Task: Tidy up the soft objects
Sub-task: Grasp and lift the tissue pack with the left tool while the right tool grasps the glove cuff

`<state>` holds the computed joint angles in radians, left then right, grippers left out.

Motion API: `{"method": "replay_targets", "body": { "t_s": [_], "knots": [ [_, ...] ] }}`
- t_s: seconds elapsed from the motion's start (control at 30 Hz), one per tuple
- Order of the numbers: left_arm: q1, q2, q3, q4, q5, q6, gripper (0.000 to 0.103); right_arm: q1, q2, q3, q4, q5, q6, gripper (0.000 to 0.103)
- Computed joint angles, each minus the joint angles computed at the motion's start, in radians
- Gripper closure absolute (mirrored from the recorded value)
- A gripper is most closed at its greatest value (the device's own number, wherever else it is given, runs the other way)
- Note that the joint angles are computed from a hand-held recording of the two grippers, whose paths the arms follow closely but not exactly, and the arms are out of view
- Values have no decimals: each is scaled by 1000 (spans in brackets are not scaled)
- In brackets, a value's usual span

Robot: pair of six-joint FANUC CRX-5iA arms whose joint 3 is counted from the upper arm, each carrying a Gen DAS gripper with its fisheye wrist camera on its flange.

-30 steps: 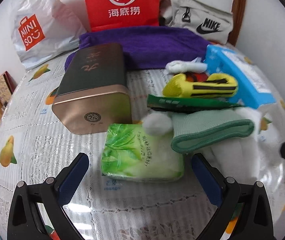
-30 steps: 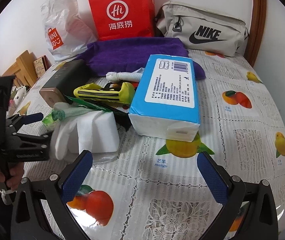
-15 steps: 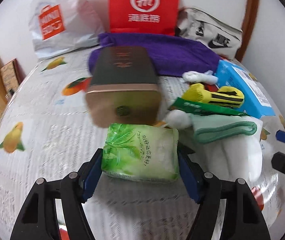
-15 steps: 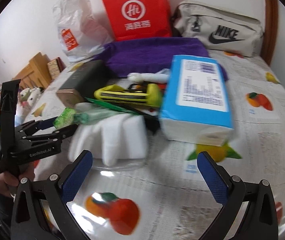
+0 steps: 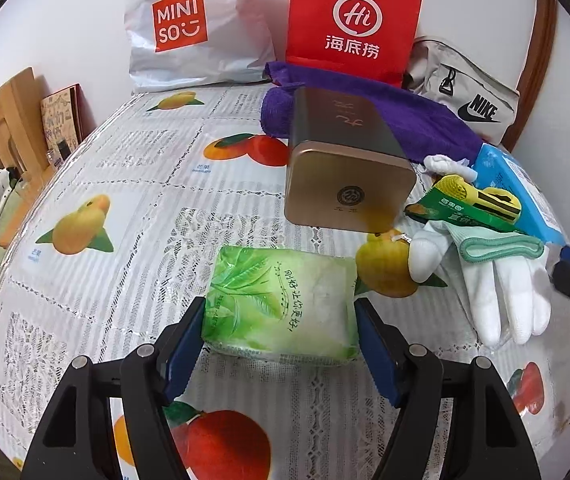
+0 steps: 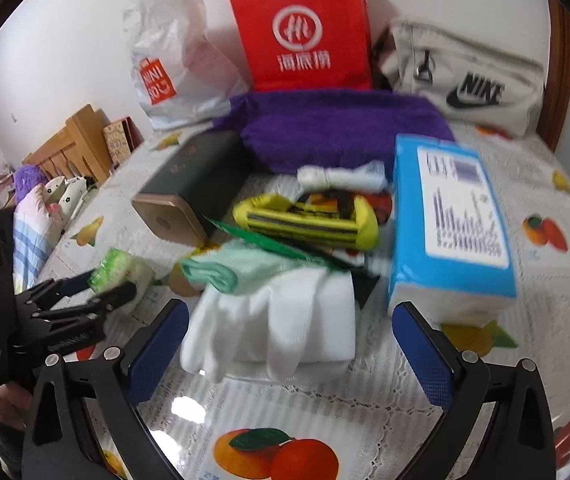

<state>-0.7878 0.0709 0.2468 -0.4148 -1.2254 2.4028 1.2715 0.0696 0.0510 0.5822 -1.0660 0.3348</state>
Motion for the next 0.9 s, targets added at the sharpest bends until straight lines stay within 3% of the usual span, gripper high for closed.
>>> {"method": "replay_targets", "body": {
  "t_s": [0.1,0.2,0.3,0.37,0.4,0.47,0.53,0.57,0.73,0.9],
  "knots": [
    [4,-5,-13,3,19,5,31,3,27,25,40,11,35,2],
    [11,-19,-34,15,44,4,31,1,85,91,37,-13,119,9],
    [24,-30,-56,37,72,6,30,-10,138,158,-17,-58,196,23],
    [25,-32,-61,38,78,3,30,-16,168,191,-48,-93,232,38],
    [26,-35,-65,40,83,4,30,-10,173,184,-20,-104,225,41],
    [28,-38,-71,43,91,4,30,-4,165,159,14,-96,216,66],
    [30,-38,-74,44,96,1,30,-12,143,144,-7,-61,213,73],
    [30,-38,-74,44,97,2,30,-16,126,129,-13,-33,202,93],
    [25,-35,-69,37,91,8,30,-18,69,81,0,63,154,94],
    [28,-40,-71,44,86,22,31,3,21,48,55,61,106,94]
  ]
}}
